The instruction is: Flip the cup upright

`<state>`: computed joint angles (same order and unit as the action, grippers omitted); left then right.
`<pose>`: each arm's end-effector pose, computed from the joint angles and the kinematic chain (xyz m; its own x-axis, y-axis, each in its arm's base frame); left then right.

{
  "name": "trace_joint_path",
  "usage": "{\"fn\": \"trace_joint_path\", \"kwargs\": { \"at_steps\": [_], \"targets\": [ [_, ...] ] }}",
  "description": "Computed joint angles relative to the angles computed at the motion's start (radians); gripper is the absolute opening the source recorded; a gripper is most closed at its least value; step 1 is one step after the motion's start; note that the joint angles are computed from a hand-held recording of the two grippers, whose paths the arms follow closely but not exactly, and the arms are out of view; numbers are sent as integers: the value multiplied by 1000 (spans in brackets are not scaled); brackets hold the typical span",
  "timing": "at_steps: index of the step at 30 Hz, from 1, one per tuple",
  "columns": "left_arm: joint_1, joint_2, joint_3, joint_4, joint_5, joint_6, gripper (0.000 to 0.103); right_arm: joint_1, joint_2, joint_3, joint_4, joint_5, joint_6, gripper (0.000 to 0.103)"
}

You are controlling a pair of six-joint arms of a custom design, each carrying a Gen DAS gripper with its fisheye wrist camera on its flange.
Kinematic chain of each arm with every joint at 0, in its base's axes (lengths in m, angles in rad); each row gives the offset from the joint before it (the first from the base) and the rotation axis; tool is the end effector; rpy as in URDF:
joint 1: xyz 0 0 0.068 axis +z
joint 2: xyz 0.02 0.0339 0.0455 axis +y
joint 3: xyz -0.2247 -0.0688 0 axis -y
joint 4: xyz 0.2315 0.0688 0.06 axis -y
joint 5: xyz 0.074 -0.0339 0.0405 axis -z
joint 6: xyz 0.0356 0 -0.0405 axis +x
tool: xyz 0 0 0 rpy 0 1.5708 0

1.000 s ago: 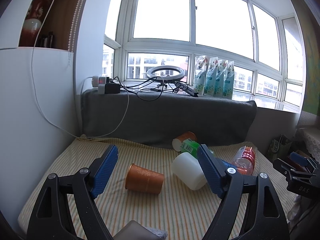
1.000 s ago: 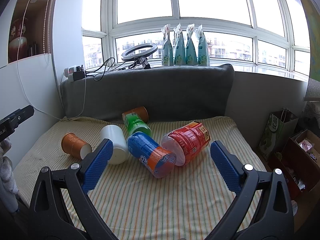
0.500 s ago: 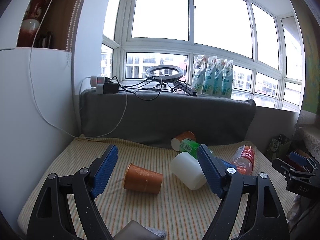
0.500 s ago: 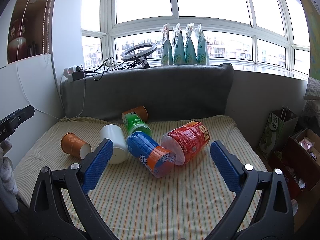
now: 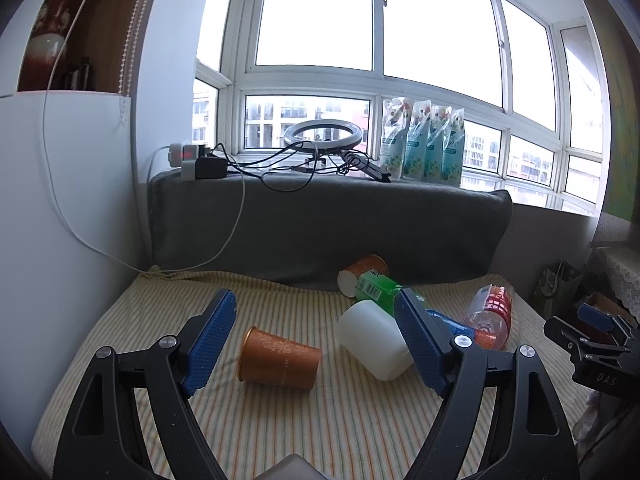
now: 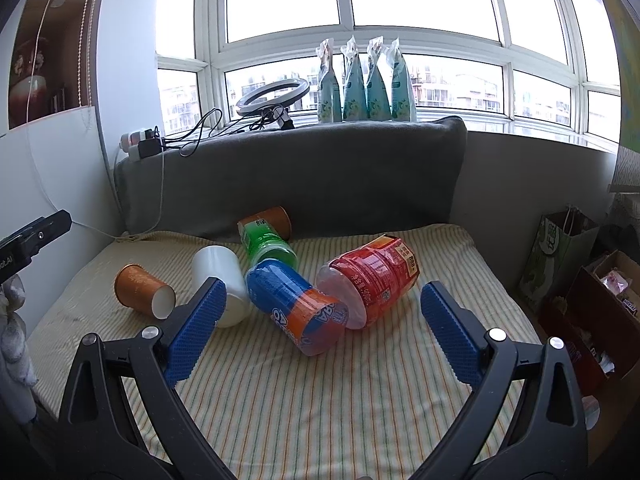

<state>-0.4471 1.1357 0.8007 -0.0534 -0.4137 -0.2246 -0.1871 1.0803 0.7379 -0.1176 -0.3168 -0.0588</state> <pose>0.2427 -0.1005 0.2575 -0.3464 -0.0601 -0.9362 -0.0172 0.9982 -0.0577 0.2467 -0.0354 0.2426 -0.4297 0.0245 -0.9026 -0.1230 0.9887 0.0854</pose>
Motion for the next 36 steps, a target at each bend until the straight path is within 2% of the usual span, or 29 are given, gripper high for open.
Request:
{"fn": "trace_joint_path", "kwargs": {
  "at_steps": [7, 15, 23, 27, 31, 34, 36],
  "targets": [
    [20, 74, 46, 8, 36, 24, 81, -4, 52, 17, 15, 1, -1, 100],
    [68, 204, 146, -4, 117, 61, 81, -9, 155, 70, 34, 24, -1, 100],
    [128, 389, 339, -73, 223, 117, 81, -10, 253, 137, 38, 77, 1, 100],
    [150, 509, 490, -142, 279, 168, 81, -19, 290, 166, 42, 79, -1, 100],
    [171, 670, 719, -281, 361, 228, 81, -36, 319, 186, 49, 64, -4, 100],
    [195, 827, 954, -432, 438, 254, 81, -50, 333, 193, 56, 51, -3, 100],
    [212, 964, 1171, -570, 496, 267, 81, -58, 343, 199, 54, 46, -3, 100]
  ]
}}
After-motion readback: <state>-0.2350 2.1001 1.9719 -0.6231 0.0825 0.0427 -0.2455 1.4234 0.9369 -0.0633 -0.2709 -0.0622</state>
